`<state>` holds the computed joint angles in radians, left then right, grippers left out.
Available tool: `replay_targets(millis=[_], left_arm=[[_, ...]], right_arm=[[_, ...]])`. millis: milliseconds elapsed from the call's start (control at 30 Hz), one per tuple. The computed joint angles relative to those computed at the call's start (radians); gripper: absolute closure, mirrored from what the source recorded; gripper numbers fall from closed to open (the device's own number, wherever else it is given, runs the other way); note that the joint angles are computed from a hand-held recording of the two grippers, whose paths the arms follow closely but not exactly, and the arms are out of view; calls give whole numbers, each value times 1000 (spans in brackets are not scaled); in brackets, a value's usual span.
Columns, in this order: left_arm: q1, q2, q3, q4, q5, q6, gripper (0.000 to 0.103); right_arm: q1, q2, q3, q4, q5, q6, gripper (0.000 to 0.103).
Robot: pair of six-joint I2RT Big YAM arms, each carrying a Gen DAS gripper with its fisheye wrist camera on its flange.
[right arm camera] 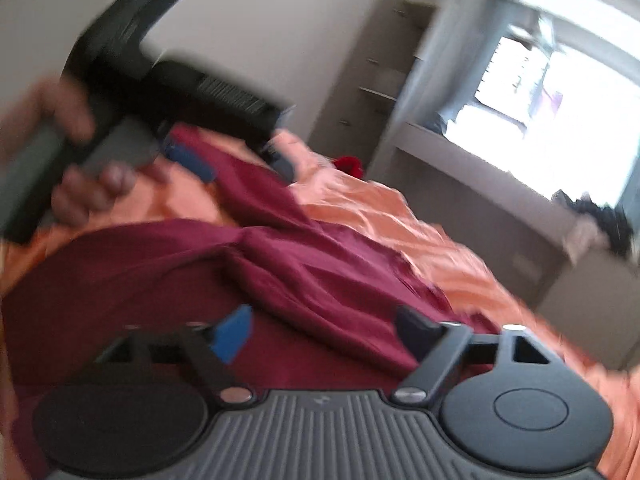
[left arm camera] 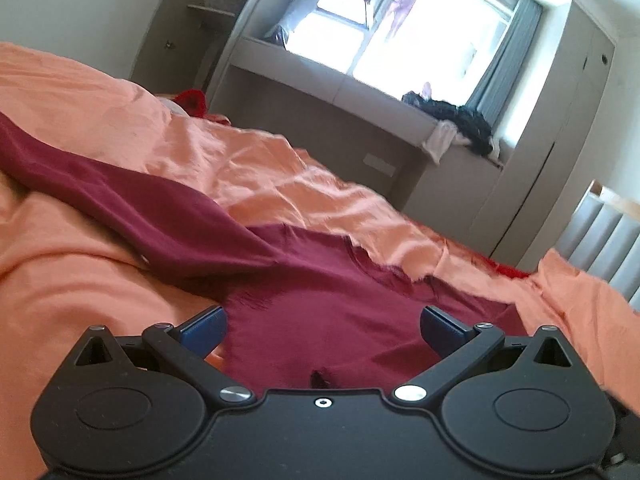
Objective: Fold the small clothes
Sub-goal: 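Lift the sleeve cuff with the right tool and lay it across the shirt body, then open the right tool and withdraw it from the folded sleeve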
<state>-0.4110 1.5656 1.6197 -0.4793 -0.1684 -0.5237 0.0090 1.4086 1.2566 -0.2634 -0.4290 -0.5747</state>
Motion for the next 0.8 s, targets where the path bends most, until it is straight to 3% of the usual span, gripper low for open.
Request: replay_targets(millis=[67,133,300,367,533,667,767,800], left_arm=[[-16,34,41,-47,-16,6,0],[-31,58,67,-76,-37,19,0],[-68,108,113,-166,-151,77,0],[-73,116,115,-185,-173,87,0],[-82,104,83,-165,-184,123,0],[-85,92,59,-144,-179,142,0],[-84,87,49,-138,-172,142,0],[-84,85,44,-134,-173,144,0]], right_arm=[[-58,7,24,-11,-28,92,2],[-100,23,41,11,-22,163,1],[-186,103,109,53,95,300,0],[-210,141,145,20,166,319,0],[-240,213,194,-15,292,306,1],[-225,245,163,106,386,196,1],[-224,261,146,205,361,170,15],[-218,271,149,225,354,155,25]])
